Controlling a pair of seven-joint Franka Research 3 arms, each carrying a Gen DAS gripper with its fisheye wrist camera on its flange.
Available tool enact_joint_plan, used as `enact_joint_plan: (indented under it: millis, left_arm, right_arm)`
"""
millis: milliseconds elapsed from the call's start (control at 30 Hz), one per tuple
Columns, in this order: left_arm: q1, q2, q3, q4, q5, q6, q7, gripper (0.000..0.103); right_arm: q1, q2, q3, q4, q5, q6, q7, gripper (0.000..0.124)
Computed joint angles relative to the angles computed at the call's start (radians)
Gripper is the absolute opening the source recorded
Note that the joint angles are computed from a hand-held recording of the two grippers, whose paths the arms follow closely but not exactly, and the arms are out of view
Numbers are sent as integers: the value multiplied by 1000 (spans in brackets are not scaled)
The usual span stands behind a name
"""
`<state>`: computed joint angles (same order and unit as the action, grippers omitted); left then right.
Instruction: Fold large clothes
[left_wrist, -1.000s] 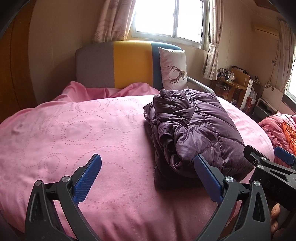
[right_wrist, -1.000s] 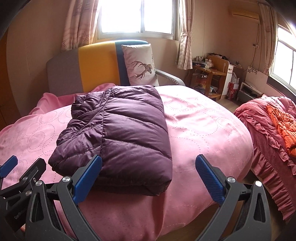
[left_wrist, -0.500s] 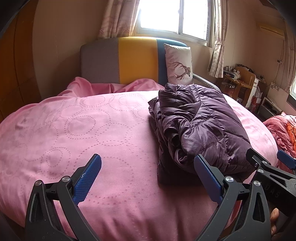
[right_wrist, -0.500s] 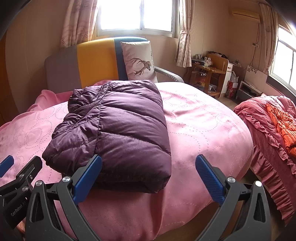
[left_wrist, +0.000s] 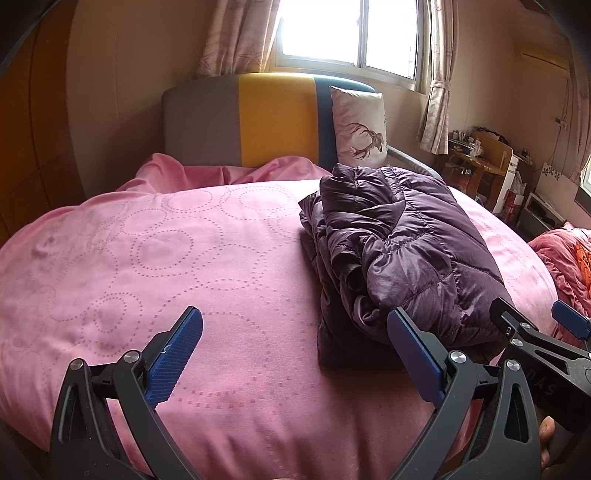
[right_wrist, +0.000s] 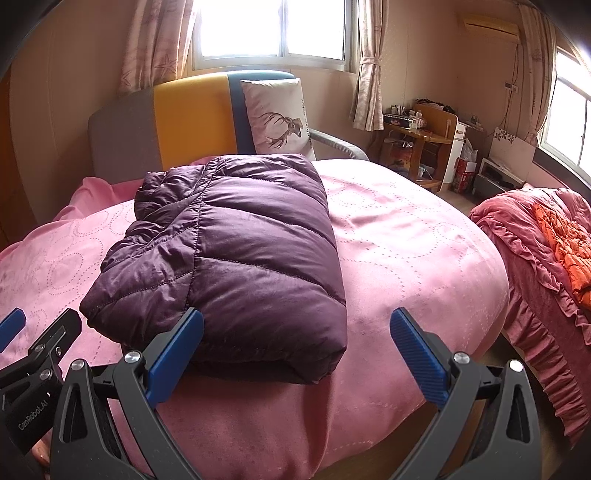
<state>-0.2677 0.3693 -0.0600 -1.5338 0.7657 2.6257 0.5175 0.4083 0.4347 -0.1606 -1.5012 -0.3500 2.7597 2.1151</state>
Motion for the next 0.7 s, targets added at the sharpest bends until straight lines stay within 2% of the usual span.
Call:
enact_joint_plan:
  millis: [700]
  left_arm:
    - [1,-32,1,-26,33,13,-44,99]
  right_arm:
    - [7,-23,-9,-33,-27,33,21,101]
